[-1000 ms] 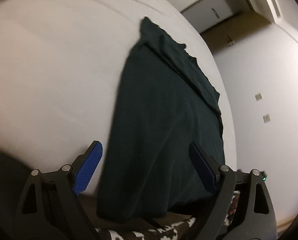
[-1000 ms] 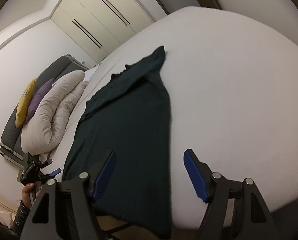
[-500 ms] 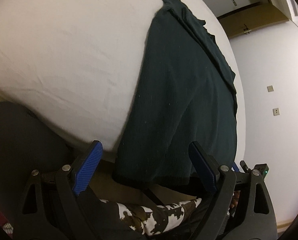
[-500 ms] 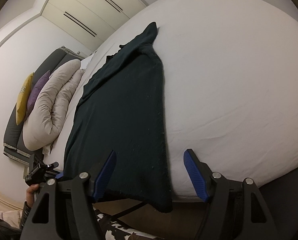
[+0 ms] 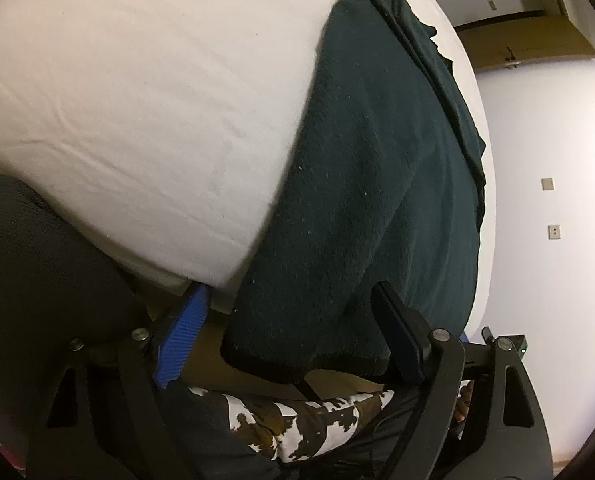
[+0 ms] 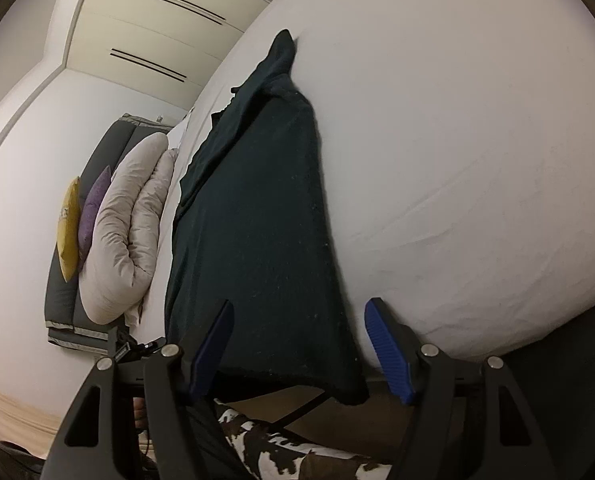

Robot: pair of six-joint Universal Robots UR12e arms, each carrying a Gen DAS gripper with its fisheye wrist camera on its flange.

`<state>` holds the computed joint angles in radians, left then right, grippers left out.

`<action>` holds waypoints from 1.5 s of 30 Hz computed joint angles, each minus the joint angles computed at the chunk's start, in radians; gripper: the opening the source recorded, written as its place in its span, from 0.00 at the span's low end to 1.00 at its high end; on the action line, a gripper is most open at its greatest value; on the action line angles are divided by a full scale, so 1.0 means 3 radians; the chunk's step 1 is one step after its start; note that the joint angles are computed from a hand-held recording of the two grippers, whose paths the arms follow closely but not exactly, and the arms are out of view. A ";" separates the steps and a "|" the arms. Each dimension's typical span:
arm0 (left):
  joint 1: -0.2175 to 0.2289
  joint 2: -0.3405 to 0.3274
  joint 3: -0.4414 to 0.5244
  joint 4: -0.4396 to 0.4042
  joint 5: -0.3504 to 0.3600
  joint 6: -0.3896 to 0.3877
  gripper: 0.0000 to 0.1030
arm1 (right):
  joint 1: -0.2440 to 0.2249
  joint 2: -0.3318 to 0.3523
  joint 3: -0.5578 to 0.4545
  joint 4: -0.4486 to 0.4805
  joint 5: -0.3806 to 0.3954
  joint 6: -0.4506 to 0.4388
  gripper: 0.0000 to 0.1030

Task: Fold small clothes
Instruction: 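Grasp the sweater hem with both tools, fingers spread along the edge, then lift the hem with both tools and fold it toward the collar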

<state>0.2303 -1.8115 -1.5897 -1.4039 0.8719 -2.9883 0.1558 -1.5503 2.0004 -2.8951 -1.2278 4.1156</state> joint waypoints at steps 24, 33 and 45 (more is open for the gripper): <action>0.0174 -0.0021 -0.0057 -0.0442 -0.0413 0.0016 0.35 | -0.0017 0.0005 0.0010 0.0004 0.0211 0.0127 0.69; 0.0309 0.0061 -0.0267 -0.0399 -0.0915 0.0012 0.13 | -0.0021 0.0010 0.0052 -0.0124 0.0261 0.0302 0.69; 0.0421 0.0162 -0.0431 -0.0237 -0.1145 -0.0018 0.08 | -0.0011 -0.0040 0.0078 0.0072 0.0174 0.0493 0.69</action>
<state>0.3565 -1.7630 -1.7190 -1.4750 0.5284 -2.9938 0.1524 -1.5624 2.0238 -2.8735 -1.1755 4.2635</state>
